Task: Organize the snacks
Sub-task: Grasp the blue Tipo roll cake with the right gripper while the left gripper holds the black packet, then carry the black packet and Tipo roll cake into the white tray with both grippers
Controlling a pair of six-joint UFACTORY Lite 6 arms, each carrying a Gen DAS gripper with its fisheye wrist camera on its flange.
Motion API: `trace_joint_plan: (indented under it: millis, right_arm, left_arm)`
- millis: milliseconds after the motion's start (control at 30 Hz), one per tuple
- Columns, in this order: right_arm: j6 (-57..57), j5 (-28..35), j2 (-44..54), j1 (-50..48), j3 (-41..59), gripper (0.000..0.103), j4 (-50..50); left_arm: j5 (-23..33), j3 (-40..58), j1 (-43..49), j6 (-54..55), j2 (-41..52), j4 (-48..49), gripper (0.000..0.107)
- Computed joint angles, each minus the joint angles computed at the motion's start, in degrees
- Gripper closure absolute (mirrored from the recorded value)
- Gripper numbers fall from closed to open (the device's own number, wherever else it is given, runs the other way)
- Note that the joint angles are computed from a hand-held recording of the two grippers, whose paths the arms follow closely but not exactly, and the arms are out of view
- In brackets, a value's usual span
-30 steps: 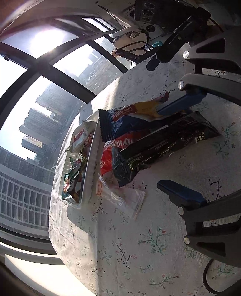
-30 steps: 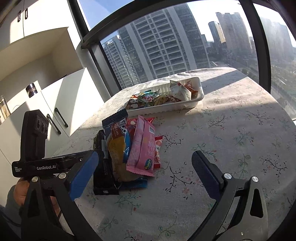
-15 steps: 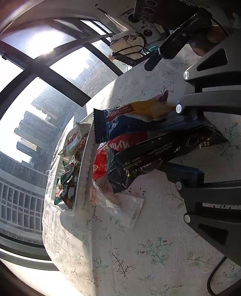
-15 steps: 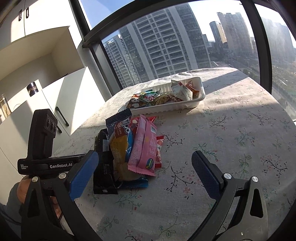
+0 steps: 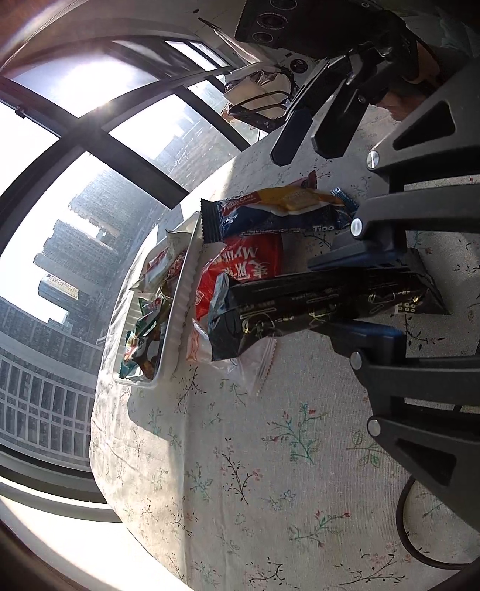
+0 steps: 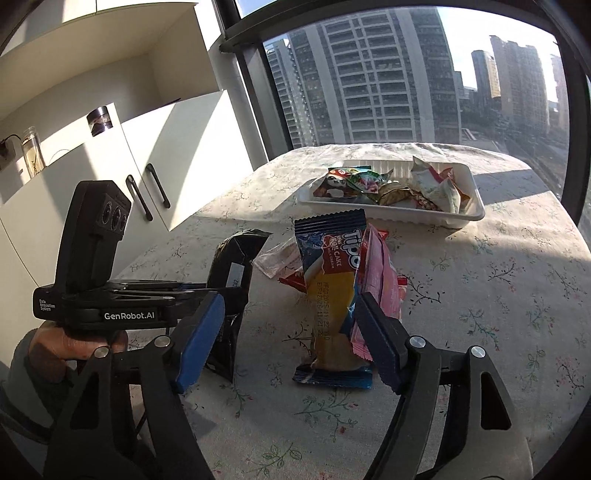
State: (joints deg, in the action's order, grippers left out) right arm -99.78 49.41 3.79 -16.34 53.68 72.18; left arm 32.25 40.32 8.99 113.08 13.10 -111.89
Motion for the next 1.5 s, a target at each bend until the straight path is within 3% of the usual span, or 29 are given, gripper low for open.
trace_joint_plan:
  millis: [233,533,700,833,1033,1500]
  right_arm:
    - [8.9,-9.2,5.0,7.9,4.9,0.036,-4.8]
    - [14.5,-13.7,11.0,10.2,11.2,0.036,-11.0]
    - [18.0,-17.5,14.3,13.4,13.1,0.049,-14.4]
    - [17.0,-19.9,14.8,13.2,13.0,0.075,-13.7]
    - [14.7,-18.4,13.9,11.2,11.8,0.078,-12.3]
    - [13.6,1.5,10.0,-1.5,13.3,0.079,-8.4]
  left_arm:
    - [2.2,-0.5,2.8,-0.1,0.3,2.1,0.080]
    - [3.2,-0.3,2.7,0.6,1.5,1.8,0.080]
    - [3.0,-0.5,2.6,0.7,1.3,2.0,0.080]
    - [2.7,-0.3,2.3,1.1,1.4,1.6,0.080]
    - [2.3,-0.4,1.2,1.7,1.3,0.9,0.081]
    - [3.8,-0.5,1.7,-0.1,-0.5,3.3,0.082]
